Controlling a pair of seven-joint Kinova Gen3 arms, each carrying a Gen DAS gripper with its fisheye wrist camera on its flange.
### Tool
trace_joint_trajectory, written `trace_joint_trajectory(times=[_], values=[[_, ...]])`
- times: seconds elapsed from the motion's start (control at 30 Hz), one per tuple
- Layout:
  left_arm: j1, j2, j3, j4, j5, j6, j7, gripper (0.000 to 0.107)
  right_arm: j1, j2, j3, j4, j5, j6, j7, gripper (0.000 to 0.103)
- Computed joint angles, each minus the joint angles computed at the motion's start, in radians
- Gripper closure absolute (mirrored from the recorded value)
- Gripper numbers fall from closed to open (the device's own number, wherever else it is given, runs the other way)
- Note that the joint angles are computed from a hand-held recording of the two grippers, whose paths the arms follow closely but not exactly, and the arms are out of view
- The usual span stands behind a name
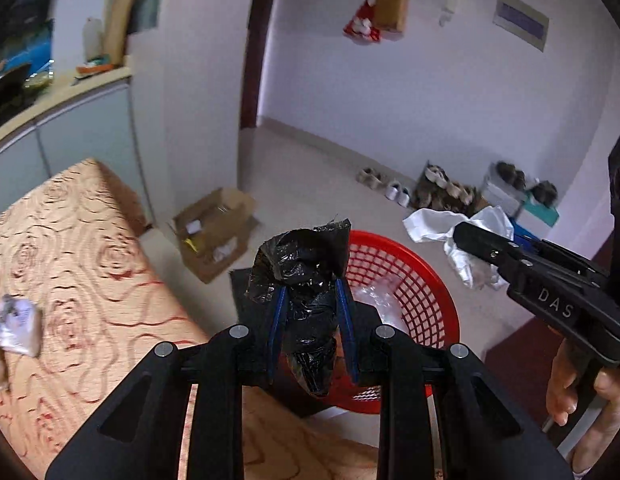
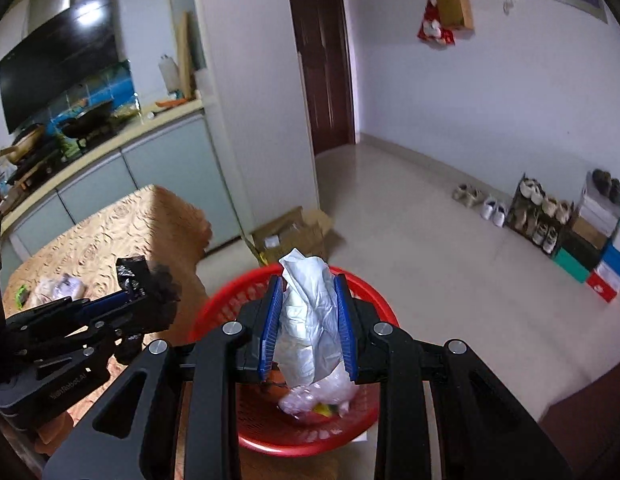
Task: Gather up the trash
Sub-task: 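Open the left gripper while the right gripper opens, dropping black bag and tissue into basket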
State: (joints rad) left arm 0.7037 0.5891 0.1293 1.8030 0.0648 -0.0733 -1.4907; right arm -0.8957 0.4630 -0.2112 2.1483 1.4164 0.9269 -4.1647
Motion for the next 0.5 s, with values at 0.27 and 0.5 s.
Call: trace_joint_trajectory(times=[0.27,0.5], values=[[-0.085,0.099,0.111,-0.109,-0.034,0.09,-0.019,0.079,0.112,0.013,-0.009,0.046,0.138,-0.161,-0.127,0.074],[-0.101,0.105,0.127,-0.097,-0.035,0.066,-0.024,0.052,0.213,0.008,-0.071,0.092,0.276,-0.209,-0.294,0.05]])
